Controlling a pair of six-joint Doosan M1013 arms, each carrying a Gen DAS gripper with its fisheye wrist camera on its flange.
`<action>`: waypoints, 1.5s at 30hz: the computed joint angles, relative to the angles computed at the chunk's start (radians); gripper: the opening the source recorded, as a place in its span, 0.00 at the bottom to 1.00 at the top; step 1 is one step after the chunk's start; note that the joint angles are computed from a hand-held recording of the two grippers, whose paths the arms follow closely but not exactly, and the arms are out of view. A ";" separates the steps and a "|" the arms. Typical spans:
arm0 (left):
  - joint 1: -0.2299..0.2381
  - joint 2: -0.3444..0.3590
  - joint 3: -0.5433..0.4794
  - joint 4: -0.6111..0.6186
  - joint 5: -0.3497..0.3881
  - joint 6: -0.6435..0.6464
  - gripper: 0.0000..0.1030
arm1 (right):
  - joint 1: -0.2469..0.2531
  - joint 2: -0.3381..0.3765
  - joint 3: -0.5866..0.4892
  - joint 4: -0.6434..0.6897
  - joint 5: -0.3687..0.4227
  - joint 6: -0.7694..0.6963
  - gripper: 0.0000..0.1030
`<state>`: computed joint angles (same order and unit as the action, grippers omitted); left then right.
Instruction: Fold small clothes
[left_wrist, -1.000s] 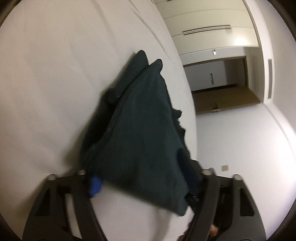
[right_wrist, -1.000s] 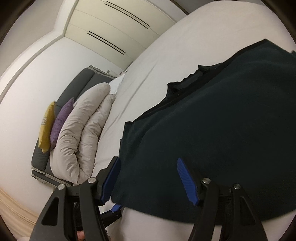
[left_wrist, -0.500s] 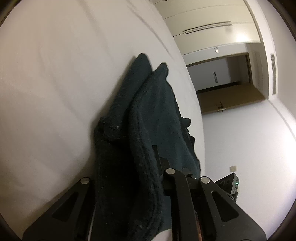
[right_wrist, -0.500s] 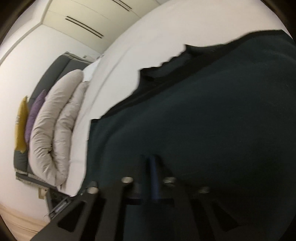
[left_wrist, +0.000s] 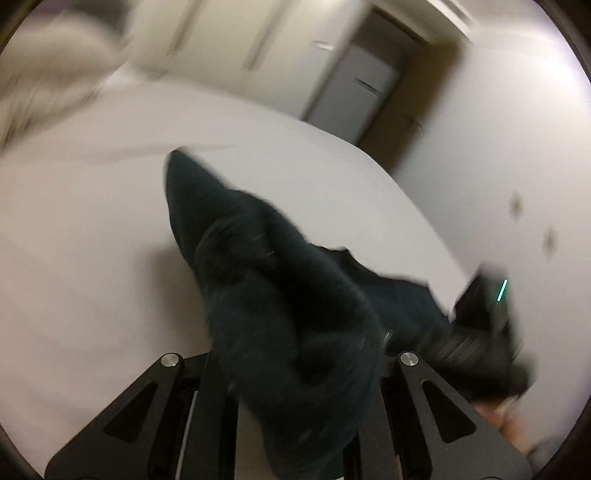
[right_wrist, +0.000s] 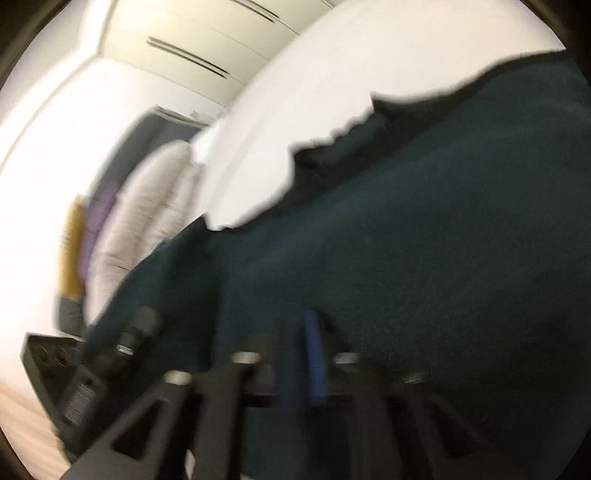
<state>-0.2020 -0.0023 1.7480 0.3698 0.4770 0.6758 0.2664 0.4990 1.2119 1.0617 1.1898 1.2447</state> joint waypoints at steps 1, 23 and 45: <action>-0.034 0.013 -0.011 0.085 0.025 -0.013 0.10 | -0.014 0.001 0.000 0.056 0.009 -0.011 0.75; -0.153 0.077 -0.023 0.327 0.218 0.023 0.10 | 0.020 0.155 -0.233 -0.036 0.212 0.171 0.29; -0.288 0.263 -0.277 0.308 0.331 0.262 0.10 | -0.110 0.105 -0.284 -0.304 0.168 -0.013 0.11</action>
<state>-0.4902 0.2609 1.4708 0.6779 0.8080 0.9380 0.1561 0.6041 0.9283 0.7576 1.3574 1.2321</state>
